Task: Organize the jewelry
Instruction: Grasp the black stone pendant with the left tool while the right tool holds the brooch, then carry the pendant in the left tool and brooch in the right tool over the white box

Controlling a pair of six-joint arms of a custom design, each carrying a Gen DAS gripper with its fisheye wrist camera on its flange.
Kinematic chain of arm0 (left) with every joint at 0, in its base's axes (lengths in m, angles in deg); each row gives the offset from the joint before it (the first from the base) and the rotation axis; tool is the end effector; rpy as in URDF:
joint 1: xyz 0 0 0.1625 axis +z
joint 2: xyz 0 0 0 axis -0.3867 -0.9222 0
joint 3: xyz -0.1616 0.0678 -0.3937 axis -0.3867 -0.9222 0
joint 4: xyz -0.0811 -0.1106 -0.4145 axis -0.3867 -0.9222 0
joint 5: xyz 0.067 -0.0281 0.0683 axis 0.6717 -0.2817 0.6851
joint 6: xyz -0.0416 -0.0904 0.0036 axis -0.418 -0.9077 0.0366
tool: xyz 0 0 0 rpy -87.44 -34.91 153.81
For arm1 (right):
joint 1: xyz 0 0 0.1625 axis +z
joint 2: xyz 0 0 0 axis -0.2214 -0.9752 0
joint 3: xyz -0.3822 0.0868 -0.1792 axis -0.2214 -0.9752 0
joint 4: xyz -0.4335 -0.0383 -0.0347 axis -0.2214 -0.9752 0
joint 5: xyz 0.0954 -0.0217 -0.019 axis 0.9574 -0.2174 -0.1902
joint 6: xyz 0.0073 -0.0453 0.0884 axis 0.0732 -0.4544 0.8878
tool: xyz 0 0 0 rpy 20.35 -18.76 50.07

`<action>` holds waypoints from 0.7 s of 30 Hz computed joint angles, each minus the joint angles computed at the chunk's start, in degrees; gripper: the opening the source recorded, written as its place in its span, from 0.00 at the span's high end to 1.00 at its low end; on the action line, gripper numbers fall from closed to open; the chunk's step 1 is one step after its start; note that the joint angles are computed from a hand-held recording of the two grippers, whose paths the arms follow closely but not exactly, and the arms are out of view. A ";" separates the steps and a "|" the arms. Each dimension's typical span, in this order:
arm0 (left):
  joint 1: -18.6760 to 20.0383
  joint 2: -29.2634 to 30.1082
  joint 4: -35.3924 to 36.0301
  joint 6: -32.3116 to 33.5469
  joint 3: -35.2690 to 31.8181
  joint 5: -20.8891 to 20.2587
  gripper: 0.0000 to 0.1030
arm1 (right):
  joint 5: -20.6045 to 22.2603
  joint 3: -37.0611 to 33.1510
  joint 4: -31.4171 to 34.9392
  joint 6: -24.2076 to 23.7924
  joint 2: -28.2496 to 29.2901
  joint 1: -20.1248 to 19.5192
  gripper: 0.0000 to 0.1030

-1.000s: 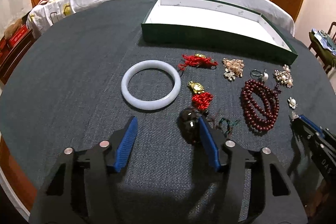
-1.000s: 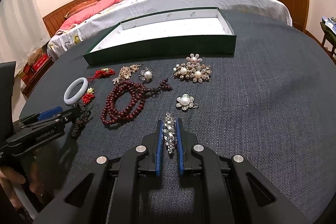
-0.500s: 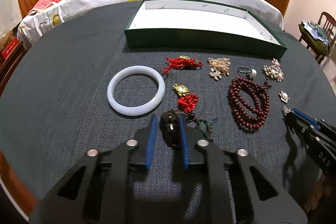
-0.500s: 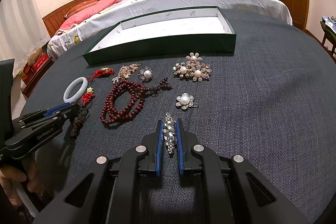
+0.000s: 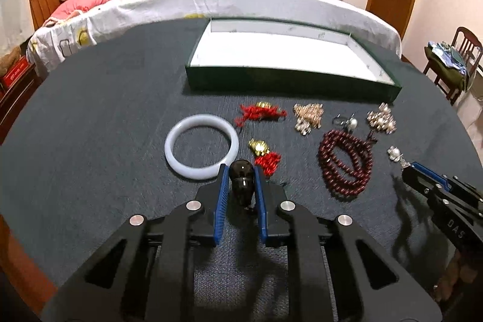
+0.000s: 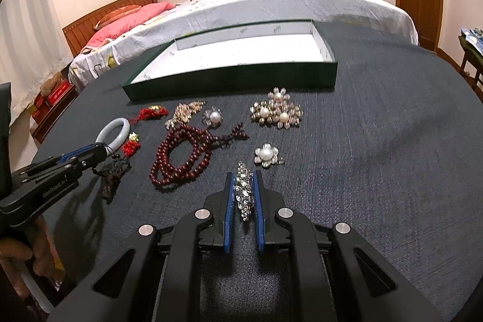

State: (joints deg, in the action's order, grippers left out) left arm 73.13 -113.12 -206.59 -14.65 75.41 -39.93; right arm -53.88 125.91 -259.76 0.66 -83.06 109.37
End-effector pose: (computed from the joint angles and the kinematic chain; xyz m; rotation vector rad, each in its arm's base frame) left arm -0.2807 -0.6627 0.1427 0.5680 2.3238 -0.7904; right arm 0.1581 -0.6230 0.2380 0.2983 -2.3808 0.9761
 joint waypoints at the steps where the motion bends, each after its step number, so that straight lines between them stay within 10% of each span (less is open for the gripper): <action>1: -0.19 -0.15 -0.37 0.30 0.00 -0.04 0.83 | 0.03 -0.07 -0.21 -0.17 -0.14 0.19 0.88; 21: -1.77 3.52 -4.88 8.67 -10.80 -3.09 0.83 | 0.78 -9.94 -3.09 -4.79 1.90 2.43 0.88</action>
